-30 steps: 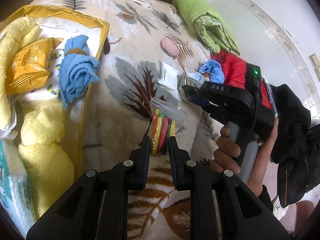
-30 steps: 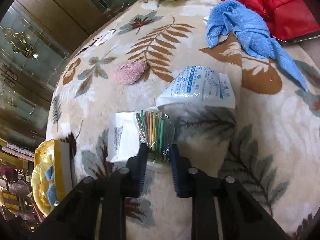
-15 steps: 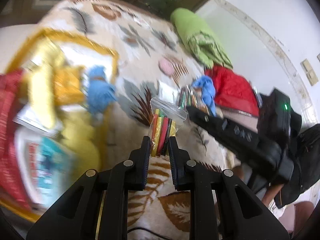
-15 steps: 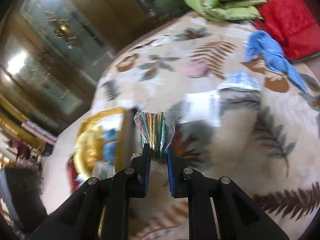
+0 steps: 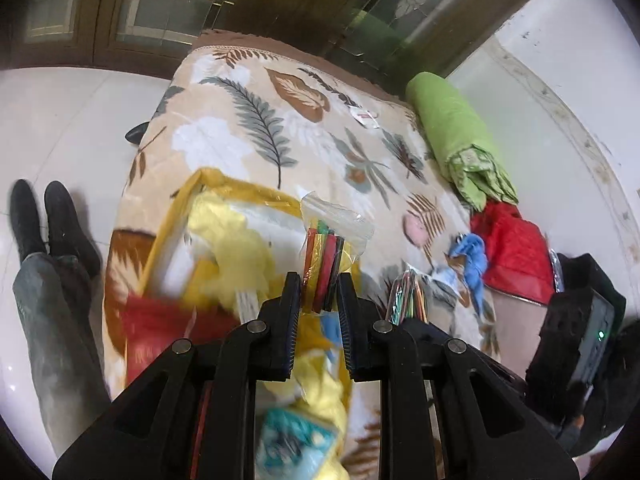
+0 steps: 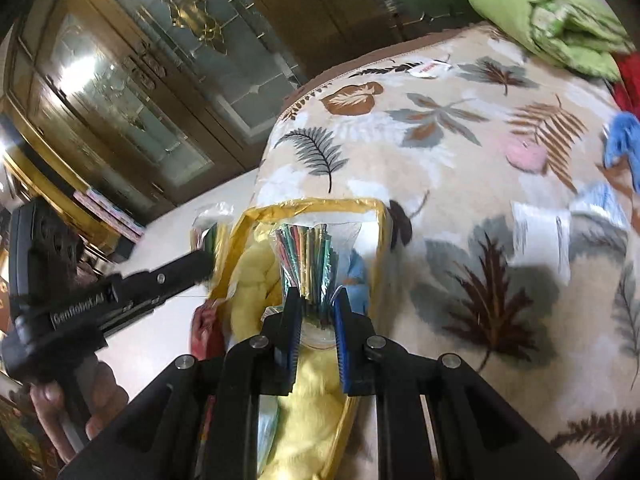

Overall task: Organize soft objects
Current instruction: 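Carry stick bag with left tool while right tool carries its stick bag to tray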

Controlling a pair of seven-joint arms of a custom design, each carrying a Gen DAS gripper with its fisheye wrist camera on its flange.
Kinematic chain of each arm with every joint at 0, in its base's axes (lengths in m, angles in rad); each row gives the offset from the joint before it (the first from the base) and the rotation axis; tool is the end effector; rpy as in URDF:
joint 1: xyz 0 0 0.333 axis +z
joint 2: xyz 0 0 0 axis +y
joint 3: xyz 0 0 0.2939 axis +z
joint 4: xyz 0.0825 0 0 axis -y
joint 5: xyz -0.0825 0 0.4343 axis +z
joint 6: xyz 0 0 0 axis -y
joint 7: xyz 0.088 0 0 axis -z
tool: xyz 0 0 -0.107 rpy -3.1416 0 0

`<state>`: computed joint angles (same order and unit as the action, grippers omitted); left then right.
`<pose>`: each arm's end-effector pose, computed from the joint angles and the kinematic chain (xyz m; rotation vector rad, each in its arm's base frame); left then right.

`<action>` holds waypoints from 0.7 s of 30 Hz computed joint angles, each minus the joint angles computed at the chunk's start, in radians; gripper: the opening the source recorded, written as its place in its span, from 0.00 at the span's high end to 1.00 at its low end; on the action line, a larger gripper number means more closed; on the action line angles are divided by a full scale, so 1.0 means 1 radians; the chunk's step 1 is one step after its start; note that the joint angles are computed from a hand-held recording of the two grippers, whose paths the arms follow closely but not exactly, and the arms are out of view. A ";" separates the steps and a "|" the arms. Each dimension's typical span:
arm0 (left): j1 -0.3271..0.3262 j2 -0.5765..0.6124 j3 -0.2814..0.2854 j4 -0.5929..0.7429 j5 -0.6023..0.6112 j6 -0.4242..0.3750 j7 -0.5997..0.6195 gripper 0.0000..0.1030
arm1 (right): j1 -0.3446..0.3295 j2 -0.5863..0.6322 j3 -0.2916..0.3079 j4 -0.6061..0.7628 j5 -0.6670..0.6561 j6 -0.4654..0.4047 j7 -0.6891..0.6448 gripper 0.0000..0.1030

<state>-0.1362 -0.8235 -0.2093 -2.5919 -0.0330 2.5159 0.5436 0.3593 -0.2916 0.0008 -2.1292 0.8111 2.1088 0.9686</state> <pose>0.3963 -0.1504 0.5629 -2.4945 1.1485 -1.0287 0.5051 0.2265 0.5378 -2.1177 1.0820 0.3243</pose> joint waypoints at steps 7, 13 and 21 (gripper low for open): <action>0.005 0.134 0.058 0.064 -0.032 -0.016 0.106 0.83 | 0.012 0.110 0.052 0.082 -0.081 0.060 0.071 0.86; 0.004 0.176 0.074 0.056 -0.089 0.013 0.145 0.83 | 0.019 0.154 0.076 0.102 -0.146 0.093 0.098 0.86; -0.010 0.206 0.102 0.059 -0.164 0.033 0.189 0.83 | 0.022 0.180 0.080 0.113 -0.146 0.096 0.116 0.81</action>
<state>-0.1461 -0.6176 -0.1078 -2.5333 -0.1971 2.5490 0.7330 0.3812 -0.1120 0.0805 -2.0161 0.6650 2.2049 1.0847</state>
